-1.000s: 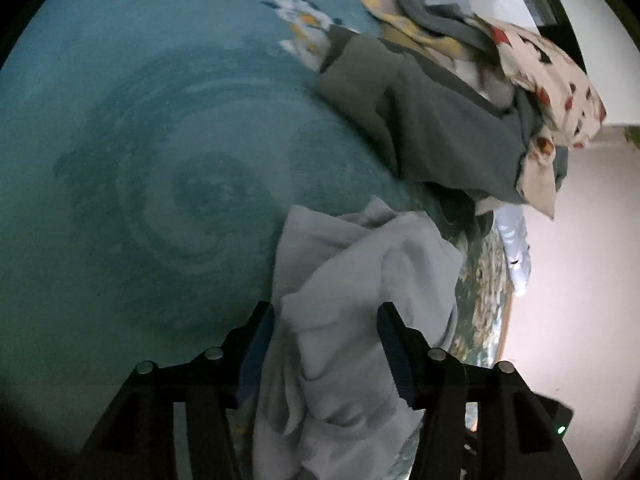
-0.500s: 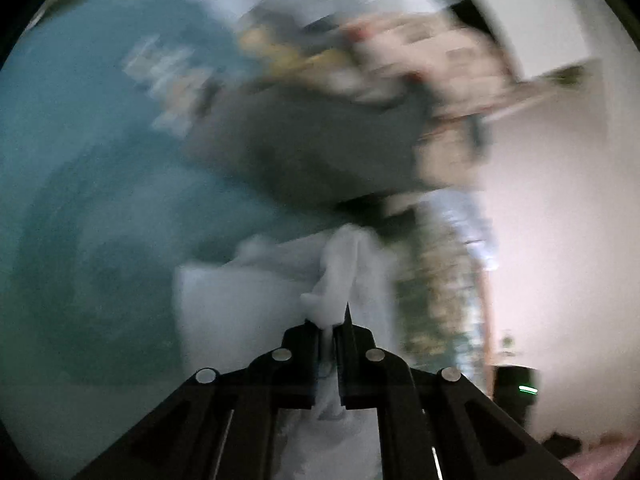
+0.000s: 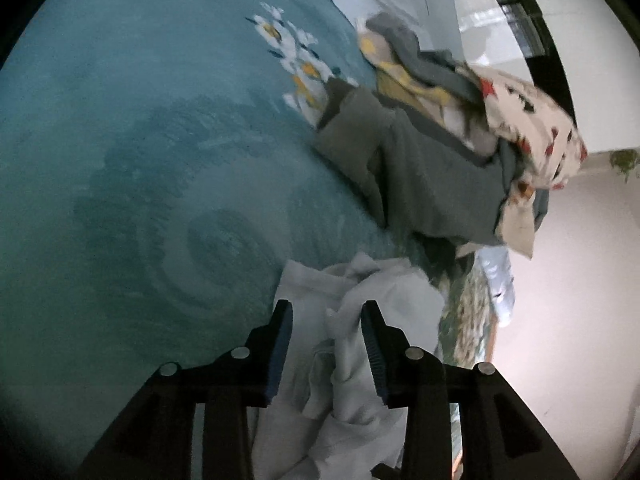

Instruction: Fold clothes

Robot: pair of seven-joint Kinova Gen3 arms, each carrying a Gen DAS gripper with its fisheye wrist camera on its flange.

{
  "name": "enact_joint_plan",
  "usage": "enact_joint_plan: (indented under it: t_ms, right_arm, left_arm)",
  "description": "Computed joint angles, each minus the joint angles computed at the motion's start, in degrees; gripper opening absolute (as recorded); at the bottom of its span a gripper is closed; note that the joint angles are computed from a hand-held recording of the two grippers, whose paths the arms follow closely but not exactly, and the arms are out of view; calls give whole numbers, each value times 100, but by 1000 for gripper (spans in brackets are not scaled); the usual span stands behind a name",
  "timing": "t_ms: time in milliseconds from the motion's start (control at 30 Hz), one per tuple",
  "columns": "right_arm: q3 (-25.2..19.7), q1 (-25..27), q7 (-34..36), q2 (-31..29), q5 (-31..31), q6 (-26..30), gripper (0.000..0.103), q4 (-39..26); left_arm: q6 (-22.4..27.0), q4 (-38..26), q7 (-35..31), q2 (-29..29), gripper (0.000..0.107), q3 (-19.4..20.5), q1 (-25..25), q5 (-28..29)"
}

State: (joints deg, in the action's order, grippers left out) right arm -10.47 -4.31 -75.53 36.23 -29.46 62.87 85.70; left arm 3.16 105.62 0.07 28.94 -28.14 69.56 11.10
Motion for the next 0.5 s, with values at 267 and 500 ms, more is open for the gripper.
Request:
enact_joint_plan:
  t_ms: [267, 500]
  right_arm:
    - [729, -132, -192, 375, 1208, 258, 5, -2099]
    - [305, 583, -588, 560, 925, 256, 22, -2065]
  left_arm:
    - [-510, -68, -719, -32, 63, 1065, -905, 223]
    - [324, -774, -1188, 236, 65, 2503, -2270, -111]
